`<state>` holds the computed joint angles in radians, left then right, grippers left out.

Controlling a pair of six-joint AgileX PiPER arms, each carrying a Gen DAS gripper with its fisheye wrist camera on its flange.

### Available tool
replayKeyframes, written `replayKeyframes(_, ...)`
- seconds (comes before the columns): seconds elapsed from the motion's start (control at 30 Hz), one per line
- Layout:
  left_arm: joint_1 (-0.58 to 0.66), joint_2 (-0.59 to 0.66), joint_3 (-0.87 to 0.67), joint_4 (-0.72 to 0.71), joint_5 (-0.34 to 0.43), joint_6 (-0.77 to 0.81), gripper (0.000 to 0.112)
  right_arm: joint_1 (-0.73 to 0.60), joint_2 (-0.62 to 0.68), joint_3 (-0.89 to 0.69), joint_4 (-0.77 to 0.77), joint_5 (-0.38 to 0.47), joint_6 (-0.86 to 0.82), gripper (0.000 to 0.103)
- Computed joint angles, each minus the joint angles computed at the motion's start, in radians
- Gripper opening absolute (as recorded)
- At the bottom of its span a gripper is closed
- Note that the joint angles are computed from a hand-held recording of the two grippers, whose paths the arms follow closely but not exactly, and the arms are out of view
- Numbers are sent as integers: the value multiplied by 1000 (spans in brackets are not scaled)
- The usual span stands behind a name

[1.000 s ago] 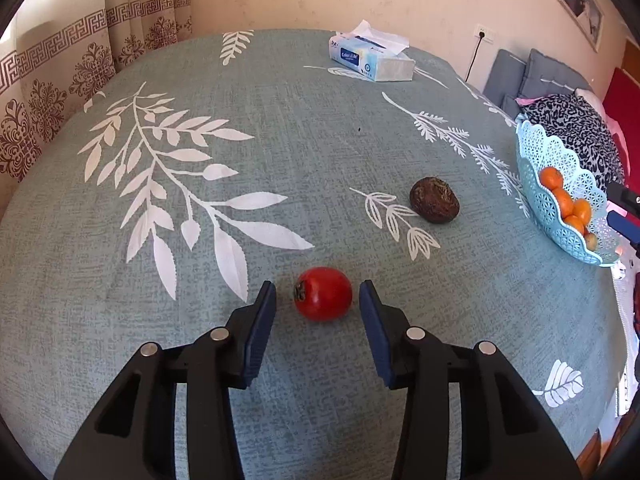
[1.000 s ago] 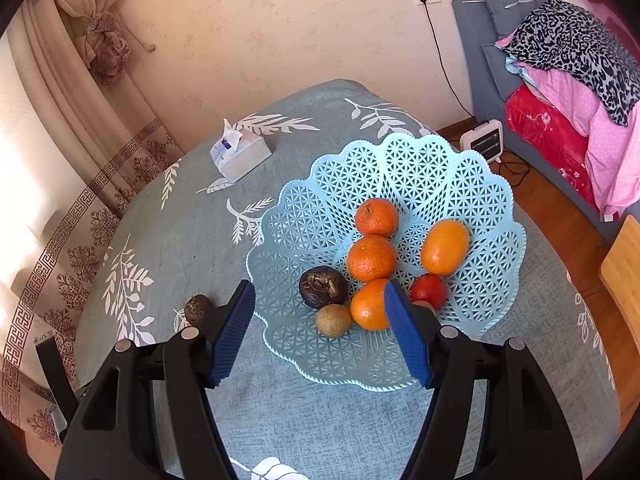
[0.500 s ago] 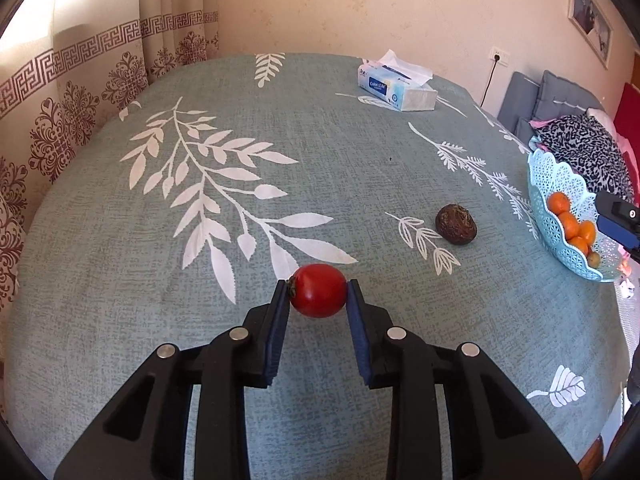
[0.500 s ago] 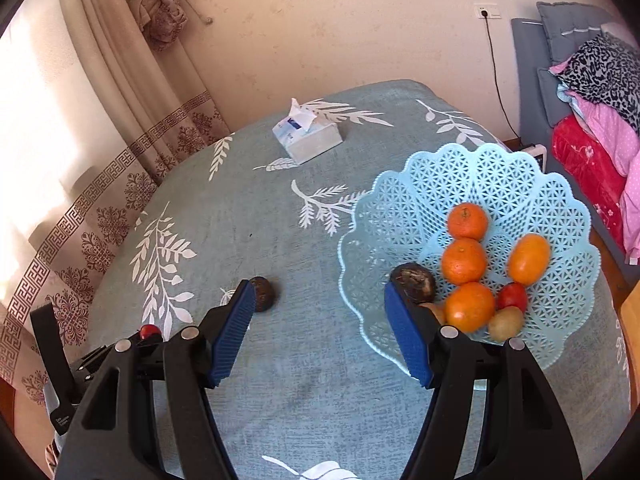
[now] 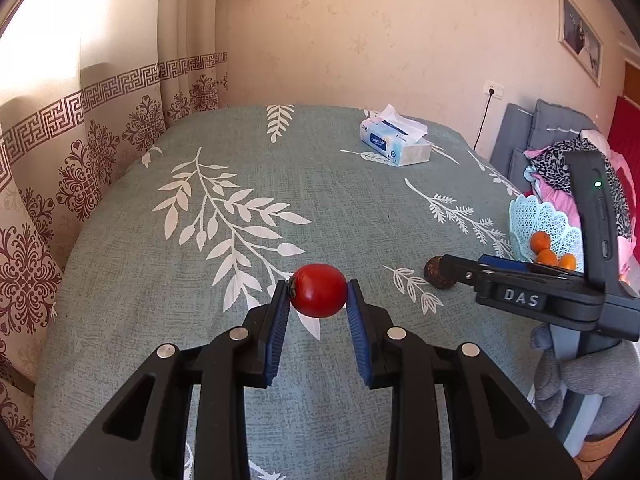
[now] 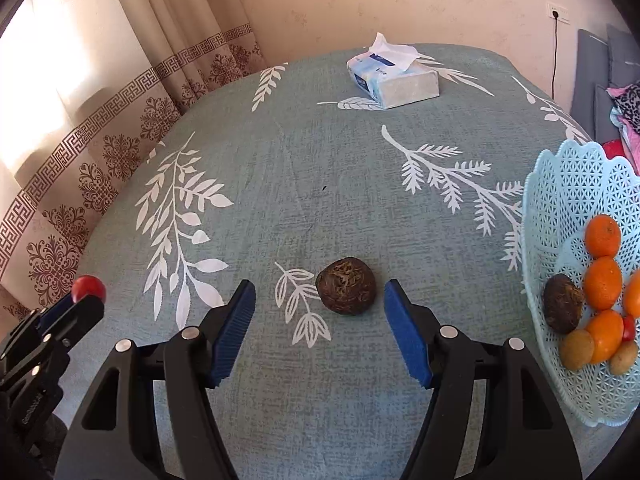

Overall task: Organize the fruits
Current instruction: 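Grasp the dark purple fruit with the right tool while the left tool holds the tomato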

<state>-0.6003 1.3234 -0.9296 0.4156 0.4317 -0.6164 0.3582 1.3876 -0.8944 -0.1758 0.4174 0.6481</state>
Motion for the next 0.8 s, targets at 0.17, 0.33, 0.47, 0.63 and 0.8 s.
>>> replayKeyframes(0.17, 8, -3, -4, -26, 2, 21, 29, 4, 98, -48, -105, 18, 90, 61)
replayKeyframes(0.33, 2, -6, -3, -30, -1, 23, 29, 5, 161, -67, -155, 22, 113, 55)
replayKeyframes(0.47, 0, -3, -4, -31, -1, 23, 29, 33, 170, -66, -264, 37, 205, 45)
replayKeyframes(0.63, -1, -1, -4, -31, -2, 22, 30, 58, 161, -59, -306, 57, 242, 42)
replayKeyframes(0.8, -8, 1, -1, -26, -4, 20, 29, 63, 111, -28, -274, 42, 223, 42)
